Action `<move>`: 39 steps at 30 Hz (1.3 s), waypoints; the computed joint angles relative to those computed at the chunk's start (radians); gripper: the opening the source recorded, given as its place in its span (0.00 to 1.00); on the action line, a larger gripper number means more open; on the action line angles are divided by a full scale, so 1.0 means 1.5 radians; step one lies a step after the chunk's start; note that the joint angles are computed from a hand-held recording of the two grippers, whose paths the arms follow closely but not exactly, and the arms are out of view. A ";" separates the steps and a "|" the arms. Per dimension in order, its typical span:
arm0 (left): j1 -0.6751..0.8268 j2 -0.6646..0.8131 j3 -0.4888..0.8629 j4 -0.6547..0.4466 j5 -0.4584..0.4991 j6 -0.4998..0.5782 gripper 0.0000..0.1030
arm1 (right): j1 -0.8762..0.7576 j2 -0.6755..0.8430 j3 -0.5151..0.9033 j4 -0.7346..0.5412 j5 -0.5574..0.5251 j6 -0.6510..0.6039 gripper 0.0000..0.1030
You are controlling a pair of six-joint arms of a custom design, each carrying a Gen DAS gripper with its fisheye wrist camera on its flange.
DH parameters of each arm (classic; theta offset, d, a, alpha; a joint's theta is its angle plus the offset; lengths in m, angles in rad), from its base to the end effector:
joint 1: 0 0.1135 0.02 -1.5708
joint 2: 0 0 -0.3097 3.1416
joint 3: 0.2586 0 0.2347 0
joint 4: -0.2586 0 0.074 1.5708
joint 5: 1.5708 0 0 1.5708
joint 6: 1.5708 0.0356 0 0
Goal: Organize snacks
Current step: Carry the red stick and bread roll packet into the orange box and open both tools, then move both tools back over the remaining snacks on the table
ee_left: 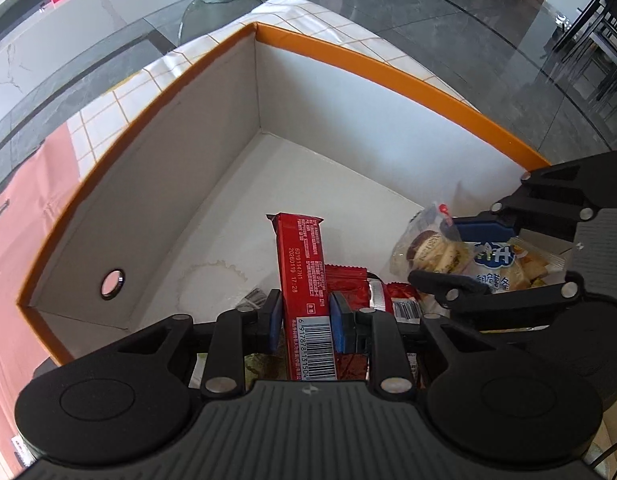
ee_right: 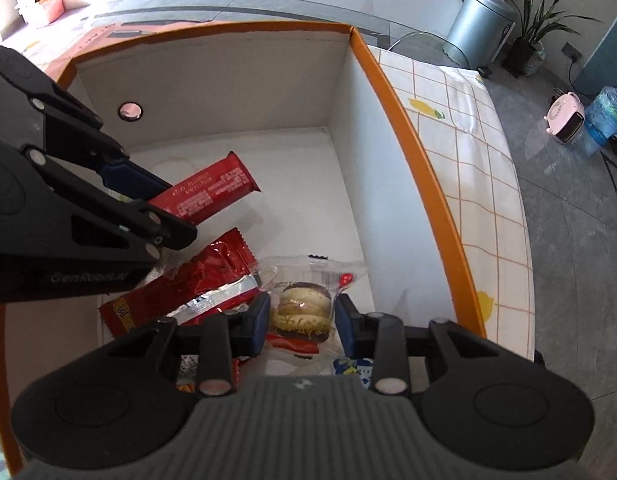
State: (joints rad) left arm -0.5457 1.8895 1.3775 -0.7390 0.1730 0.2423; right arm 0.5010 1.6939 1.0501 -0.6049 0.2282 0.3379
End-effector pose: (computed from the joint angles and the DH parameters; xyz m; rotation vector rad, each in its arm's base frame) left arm 0.3204 -0.2017 0.2452 1.1251 2.6029 -0.3122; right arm 0.2757 0.1418 0.2296 -0.1732 2.7492 -0.1061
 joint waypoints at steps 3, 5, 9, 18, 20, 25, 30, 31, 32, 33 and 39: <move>-0.001 0.012 0.009 -0.016 0.002 -0.001 0.27 | -0.001 0.003 0.004 -0.004 -0.007 -0.005 0.32; -0.001 0.011 0.004 -0.012 -0.001 -0.001 0.27 | -0.006 0.006 0.009 -0.012 -0.017 -0.009 0.33; -0.006 0.008 0.009 -0.021 -0.007 -0.002 0.27 | -0.005 0.013 0.021 -0.030 -0.017 -0.008 0.33; -0.007 -0.021 0.007 -0.021 -0.015 0.001 0.45 | 0.002 -0.004 0.030 -0.057 -0.007 0.025 0.49; -0.007 -0.034 0.003 -0.022 -0.017 0.002 0.45 | 0.003 -0.014 0.031 -0.063 -0.008 0.035 0.51; -0.003 -0.084 -0.027 -0.008 -0.023 -0.005 0.56 | 0.023 -0.037 0.045 -0.092 0.008 0.069 0.58; 0.010 -0.151 -0.068 0.005 -0.007 -0.012 0.59 | 0.054 -0.066 0.063 -0.134 0.024 0.114 0.65; 0.012 -0.166 -0.075 0.006 -0.005 -0.015 0.59 | 0.062 -0.071 0.068 -0.142 0.031 0.124 0.66; 0.015 -0.180 -0.083 0.007 -0.003 -0.015 0.60 | 0.069 -0.076 0.072 -0.151 0.036 0.132 0.69; 0.019 -0.196 -0.090 0.006 -0.001 -0.014 0.61 | 0.077 -0.080 0.078 -0.160 0.041 0.140 0.71; 0.037 -0.279 -0.128 -0.001 -0.008 -0.007 0.62 | 0.143 -0.095 0.118 -0.227 0.082 0.202 0.73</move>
